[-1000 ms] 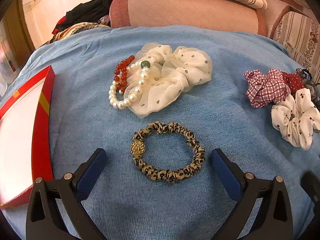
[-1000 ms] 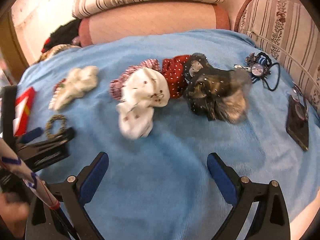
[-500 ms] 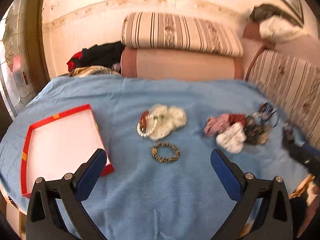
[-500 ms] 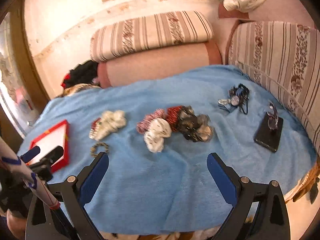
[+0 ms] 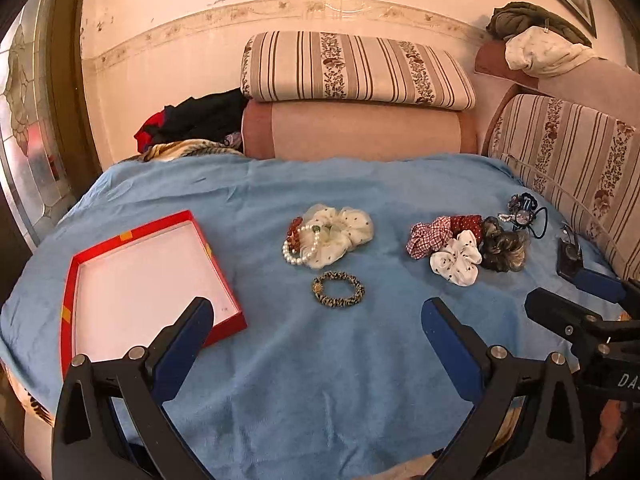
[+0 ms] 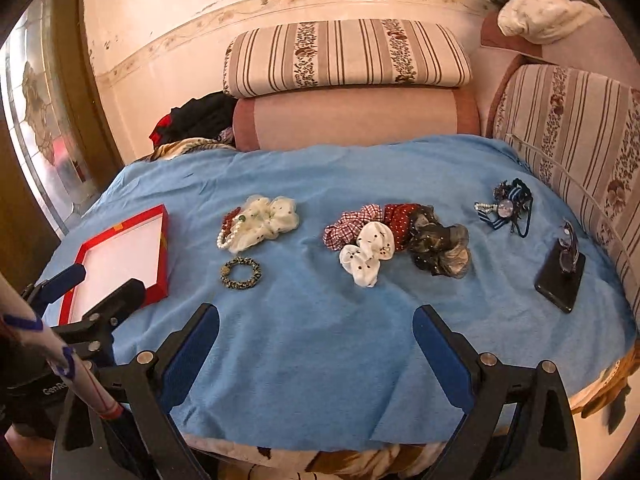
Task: Organize jewelry
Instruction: 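Grasp the leopard-print bracelet with the left gripper while the right gripper grasps the cherry-print scrunchie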
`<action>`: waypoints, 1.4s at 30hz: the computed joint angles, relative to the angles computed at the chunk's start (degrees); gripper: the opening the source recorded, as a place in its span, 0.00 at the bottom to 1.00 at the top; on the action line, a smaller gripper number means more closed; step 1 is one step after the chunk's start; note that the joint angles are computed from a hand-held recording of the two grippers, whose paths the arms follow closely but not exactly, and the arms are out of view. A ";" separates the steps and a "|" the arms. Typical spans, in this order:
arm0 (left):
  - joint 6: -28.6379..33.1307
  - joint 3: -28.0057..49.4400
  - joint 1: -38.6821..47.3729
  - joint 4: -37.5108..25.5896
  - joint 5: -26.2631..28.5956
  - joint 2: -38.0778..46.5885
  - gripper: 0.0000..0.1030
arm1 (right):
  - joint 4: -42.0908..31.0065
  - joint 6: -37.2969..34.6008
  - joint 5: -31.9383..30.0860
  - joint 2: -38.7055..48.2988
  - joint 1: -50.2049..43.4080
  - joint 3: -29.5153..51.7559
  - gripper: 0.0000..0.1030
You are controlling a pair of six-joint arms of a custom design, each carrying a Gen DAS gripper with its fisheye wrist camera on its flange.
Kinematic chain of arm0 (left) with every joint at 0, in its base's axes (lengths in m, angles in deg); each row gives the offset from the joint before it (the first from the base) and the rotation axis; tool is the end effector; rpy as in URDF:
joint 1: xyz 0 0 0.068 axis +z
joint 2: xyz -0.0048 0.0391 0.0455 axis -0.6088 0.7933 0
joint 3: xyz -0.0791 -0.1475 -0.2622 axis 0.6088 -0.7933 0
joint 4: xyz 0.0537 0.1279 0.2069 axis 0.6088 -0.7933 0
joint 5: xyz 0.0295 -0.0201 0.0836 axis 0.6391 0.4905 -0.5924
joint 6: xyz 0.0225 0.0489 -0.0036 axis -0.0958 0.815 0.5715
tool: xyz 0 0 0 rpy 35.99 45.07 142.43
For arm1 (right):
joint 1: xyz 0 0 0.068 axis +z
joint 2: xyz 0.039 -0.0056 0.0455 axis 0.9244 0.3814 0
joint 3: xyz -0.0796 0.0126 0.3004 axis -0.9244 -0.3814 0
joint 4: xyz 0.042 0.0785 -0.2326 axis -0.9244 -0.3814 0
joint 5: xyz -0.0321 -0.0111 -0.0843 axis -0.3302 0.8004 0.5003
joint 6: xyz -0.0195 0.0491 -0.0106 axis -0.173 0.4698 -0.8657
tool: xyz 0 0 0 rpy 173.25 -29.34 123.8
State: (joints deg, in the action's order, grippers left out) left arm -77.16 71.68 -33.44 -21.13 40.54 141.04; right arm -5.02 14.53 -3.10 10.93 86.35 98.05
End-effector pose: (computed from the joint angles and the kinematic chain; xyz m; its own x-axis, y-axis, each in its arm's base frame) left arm 0.2966 0.0236 0.3079 -0.5901 -0.0941 -0.8018 -0.1612 0.9869 0.0028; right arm 0.3321 0.1156 0.2810 -0.6103 -0.1225 -0.7827 -0.3275 0.9386 0.1085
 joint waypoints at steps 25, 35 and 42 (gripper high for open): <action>-0.38 1.54 1.09 -2.24 0.99 4.90 1.00 | -1.45 0.45 -2.60 4.96 -0.33 2.34 0.92; -2.82 8.26 10.16 -5.95 13.24 13.46 1.00 | -2.97 1.62 -6.70 10.09 -3.99 6.89 0.77; -2.03 15.28 11.56 -9.67 18.79 21.56 0.77 | -3.62 2.26 -7.06 13.26 -4.84 9.55 0.77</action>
